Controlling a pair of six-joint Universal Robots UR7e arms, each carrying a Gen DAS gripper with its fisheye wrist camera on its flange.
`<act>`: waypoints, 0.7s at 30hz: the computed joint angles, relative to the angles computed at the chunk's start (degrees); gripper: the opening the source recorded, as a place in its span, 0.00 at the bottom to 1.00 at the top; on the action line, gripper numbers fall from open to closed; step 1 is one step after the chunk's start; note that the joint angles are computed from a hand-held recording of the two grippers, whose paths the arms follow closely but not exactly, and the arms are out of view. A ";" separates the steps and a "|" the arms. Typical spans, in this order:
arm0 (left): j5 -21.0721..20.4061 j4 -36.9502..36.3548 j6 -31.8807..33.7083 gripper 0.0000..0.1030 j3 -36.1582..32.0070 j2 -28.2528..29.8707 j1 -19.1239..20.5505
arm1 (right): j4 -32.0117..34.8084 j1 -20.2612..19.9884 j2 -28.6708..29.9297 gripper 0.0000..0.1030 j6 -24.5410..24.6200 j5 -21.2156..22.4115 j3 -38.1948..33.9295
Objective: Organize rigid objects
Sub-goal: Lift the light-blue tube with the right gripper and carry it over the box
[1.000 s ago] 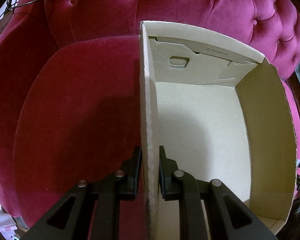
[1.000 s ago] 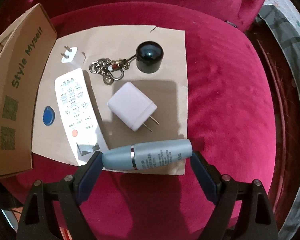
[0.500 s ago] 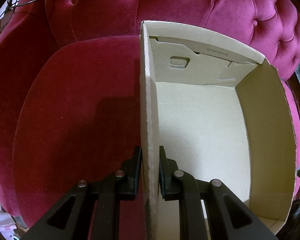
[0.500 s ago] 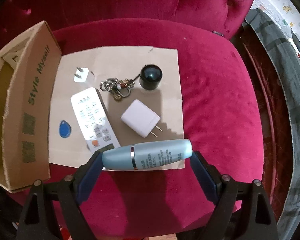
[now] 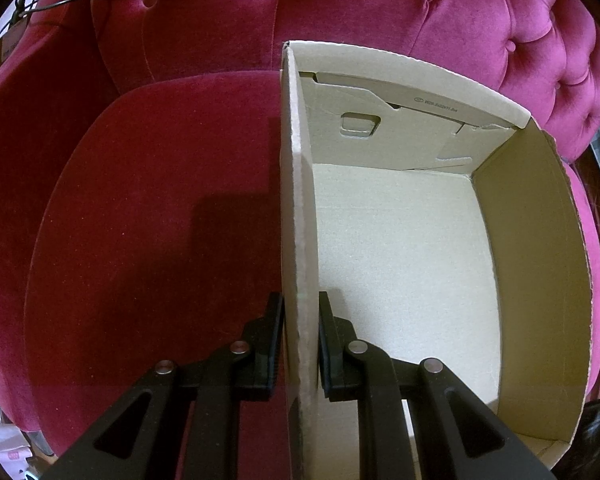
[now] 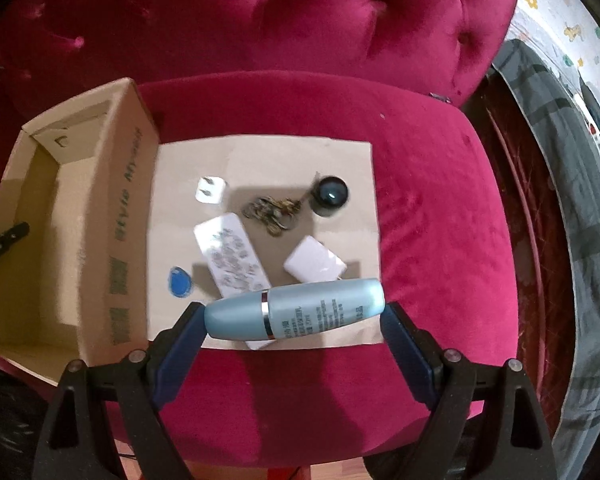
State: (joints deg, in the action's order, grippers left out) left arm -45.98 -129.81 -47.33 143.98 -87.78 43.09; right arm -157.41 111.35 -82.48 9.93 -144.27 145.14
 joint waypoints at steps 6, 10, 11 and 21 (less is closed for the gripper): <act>0.15 0.49 -0.47 0.16 -0.30 0.59 -0.20 | 3.77 4.18 2.26 0.88 2.48 0.64 -3.11; 0.30 0.53 -0.58 0.16 -0.30 0.89 -0.33 | 4.14 6.78 4.62 0.88 2.61 1.54 -5.23; 0.31 0.58 -0.63 0.16 -0.31 0.94 -0.34 | 3.85 7.20 5.21 0.88 2.56 1.80 -5.54; 0.19 0.38 -0.28 0.16 -0.59 0.94 0.11 | 0.32 10.49 12.73 0.88 1.00 4.37 -9.31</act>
